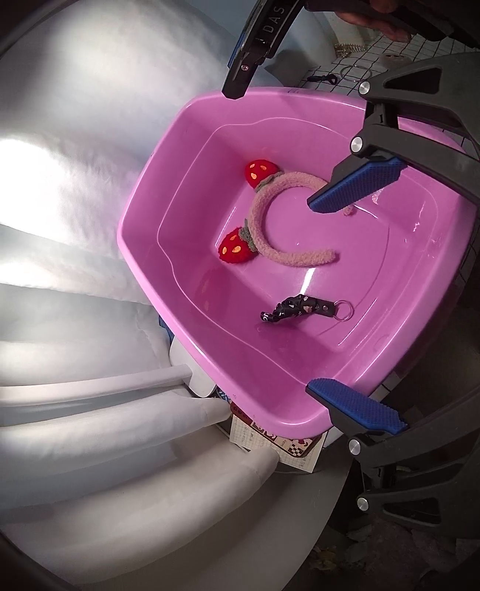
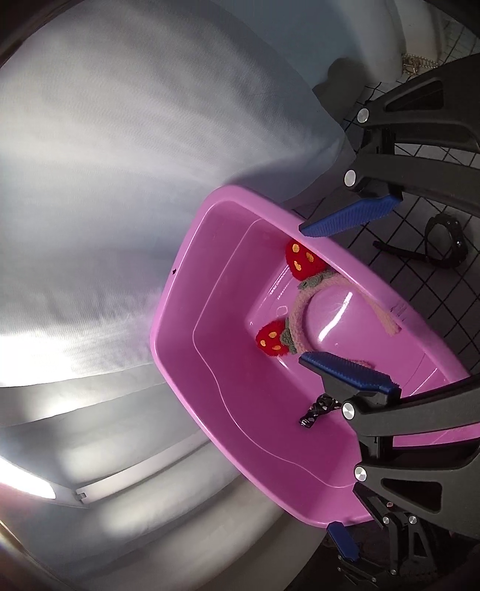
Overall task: Organize jewelry
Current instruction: 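Withdraw both tools from the tub back over the table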
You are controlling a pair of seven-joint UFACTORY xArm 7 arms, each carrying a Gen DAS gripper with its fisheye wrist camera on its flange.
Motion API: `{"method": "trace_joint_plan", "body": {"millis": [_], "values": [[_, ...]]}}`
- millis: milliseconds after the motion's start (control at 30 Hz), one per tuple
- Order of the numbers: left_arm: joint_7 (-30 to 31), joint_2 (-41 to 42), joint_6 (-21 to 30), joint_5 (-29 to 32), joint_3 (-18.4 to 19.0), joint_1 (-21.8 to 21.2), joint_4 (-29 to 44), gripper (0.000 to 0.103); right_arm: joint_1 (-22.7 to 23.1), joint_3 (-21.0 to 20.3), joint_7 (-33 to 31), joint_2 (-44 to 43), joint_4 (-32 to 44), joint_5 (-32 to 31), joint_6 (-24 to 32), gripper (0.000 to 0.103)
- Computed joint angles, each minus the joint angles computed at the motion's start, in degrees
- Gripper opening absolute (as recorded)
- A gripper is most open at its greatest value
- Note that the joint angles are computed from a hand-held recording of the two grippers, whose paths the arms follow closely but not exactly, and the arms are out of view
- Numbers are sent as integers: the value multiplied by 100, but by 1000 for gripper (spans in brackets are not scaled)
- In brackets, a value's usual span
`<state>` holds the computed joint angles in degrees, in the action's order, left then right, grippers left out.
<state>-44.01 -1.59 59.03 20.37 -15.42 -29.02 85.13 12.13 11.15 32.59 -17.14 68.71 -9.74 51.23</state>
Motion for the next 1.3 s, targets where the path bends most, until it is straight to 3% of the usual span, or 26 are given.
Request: {"method": "trace_joint_plan", "body": {"millis": [200,400,633,900,1300], "values": [[-6,-113,-26,75,-177,-170,-37,90,-192,-146,161,-1366,-1056,197,86,64],[-58,-124,-188,131,-404,-458,-14,93,-517,-172,293,-2948,-2080,320,635,64],[-158,-26,-449,-60,-597,-867,9,93,-874,-344,327,-4980,-3053,449,1920,64],[-510,213,-585,-55,-753,-1390,2,93,-1312,-595,81,-6726,-3582,407,3409,64],[-1302,541,-414,363,-823,-2089,-319,93,-1429,-675,-111,-8623,-4305,930,4677,64]]}}
